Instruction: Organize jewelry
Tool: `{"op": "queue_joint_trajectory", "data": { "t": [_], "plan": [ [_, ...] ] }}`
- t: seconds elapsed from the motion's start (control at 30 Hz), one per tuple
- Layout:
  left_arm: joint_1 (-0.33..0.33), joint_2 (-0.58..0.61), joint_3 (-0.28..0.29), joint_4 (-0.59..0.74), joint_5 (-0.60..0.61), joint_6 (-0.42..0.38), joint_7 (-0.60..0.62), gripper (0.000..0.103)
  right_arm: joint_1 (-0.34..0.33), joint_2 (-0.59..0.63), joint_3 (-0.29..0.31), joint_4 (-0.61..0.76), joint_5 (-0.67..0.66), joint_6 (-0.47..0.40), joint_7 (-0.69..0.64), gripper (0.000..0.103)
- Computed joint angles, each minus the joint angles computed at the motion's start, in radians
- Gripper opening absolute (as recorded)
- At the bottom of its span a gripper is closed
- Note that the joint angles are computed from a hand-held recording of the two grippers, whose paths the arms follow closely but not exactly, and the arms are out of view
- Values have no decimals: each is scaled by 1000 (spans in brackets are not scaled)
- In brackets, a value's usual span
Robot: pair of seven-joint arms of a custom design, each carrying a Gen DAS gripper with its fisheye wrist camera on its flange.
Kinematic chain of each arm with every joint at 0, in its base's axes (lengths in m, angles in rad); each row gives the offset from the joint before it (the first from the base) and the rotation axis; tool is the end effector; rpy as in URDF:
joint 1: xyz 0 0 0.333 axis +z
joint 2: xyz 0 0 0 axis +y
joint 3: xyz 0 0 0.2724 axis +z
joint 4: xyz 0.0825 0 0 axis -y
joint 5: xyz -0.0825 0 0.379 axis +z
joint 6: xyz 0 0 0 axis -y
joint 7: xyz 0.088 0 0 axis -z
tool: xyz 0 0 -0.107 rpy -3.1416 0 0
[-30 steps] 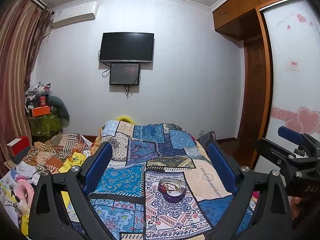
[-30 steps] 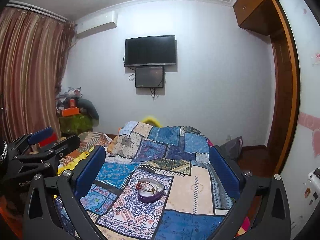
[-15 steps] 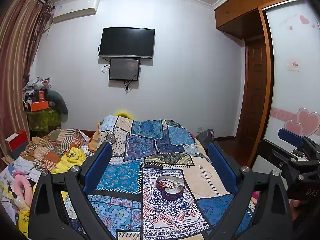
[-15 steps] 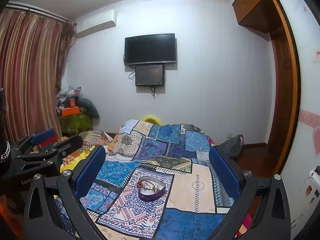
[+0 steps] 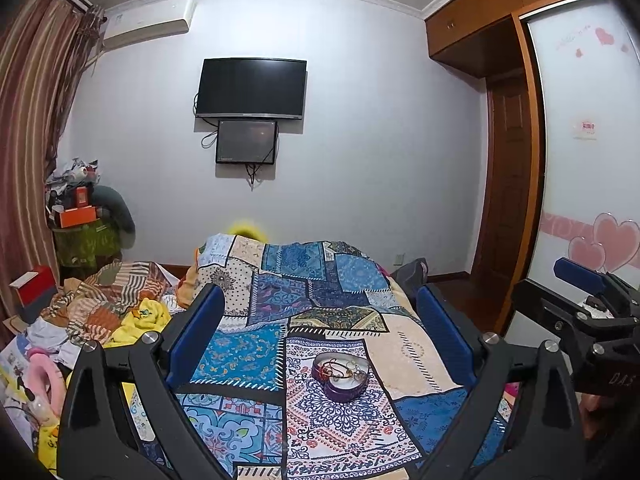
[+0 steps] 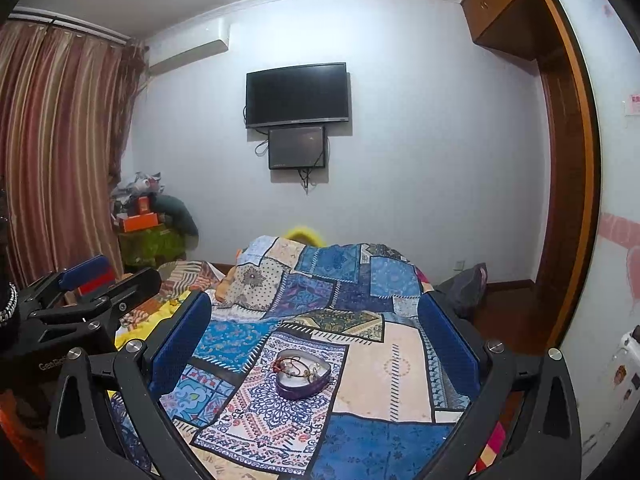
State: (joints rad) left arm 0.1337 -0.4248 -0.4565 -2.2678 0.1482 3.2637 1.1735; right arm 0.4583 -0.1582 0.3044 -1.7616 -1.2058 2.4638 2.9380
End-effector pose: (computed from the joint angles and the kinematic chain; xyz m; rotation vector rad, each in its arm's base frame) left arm 0.4415 -0.2045 0.6363 -1.2517 1.5347 -1.3337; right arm 0.3949 0.3989 0.6766 -1.4109 1.3066 -1.0120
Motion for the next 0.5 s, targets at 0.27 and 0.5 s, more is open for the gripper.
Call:
{"op": "queue_joint_trajectory", "data": {
  "t": [0.27,0.5],
  "plan": [
    [-96,20,83,2,-10,-14,30,97,-2,-1,-2,0,1,1,-2,102],
    [-99,21,84,2,-12,-15,33,97,-4,-4,-4,-6,3,5,5,102]
  ]
}}
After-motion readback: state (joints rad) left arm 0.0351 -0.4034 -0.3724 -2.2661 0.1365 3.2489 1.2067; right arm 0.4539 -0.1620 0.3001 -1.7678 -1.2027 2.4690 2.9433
